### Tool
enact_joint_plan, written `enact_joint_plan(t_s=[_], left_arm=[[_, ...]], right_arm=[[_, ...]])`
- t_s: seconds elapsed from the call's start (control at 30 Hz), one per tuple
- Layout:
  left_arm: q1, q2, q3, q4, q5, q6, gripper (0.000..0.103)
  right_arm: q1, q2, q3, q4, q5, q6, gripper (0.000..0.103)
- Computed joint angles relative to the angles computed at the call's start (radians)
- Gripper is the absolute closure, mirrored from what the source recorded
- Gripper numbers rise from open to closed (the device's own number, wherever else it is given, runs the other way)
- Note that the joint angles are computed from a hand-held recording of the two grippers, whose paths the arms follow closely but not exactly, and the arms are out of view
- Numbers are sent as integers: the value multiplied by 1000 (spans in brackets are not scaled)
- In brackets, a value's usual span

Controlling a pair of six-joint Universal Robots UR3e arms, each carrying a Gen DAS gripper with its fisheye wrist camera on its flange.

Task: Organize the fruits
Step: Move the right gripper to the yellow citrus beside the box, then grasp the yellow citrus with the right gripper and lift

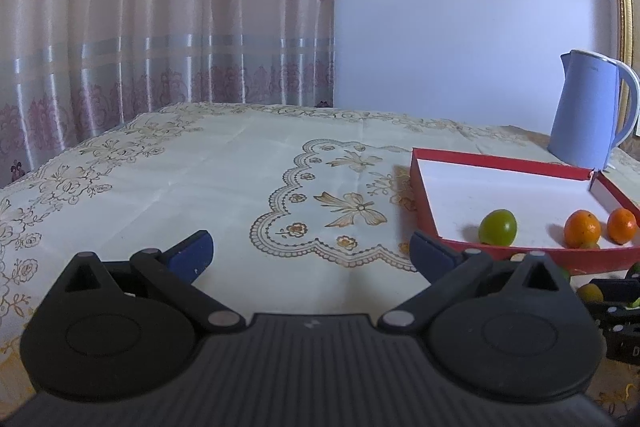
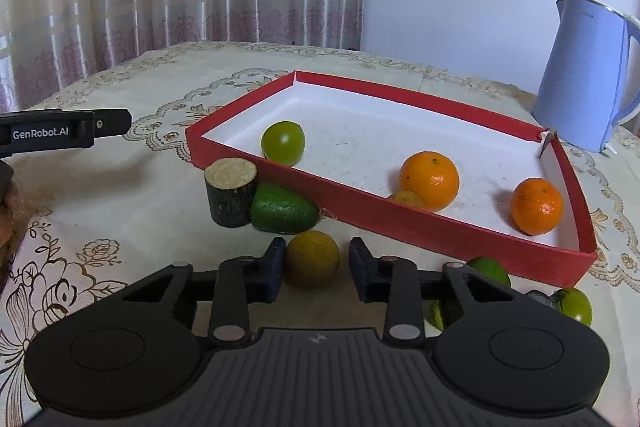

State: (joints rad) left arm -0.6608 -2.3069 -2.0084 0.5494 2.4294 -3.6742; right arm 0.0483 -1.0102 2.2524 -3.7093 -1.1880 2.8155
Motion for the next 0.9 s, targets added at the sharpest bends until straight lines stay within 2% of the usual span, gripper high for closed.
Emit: enact_joint_plan(t_s=[0.03,0.2,0.9], left_arm=[[-1,-1,0,-1,0,0,0],[3,0,-3,3,-3,4,0],[10,16,9,-74,-17,-4,0]], right_arm=[[0,0,0,-1,2,0,76],[9,11,-5,-19,-14,8,76],[-76,44,69,-208,94,96,76]])
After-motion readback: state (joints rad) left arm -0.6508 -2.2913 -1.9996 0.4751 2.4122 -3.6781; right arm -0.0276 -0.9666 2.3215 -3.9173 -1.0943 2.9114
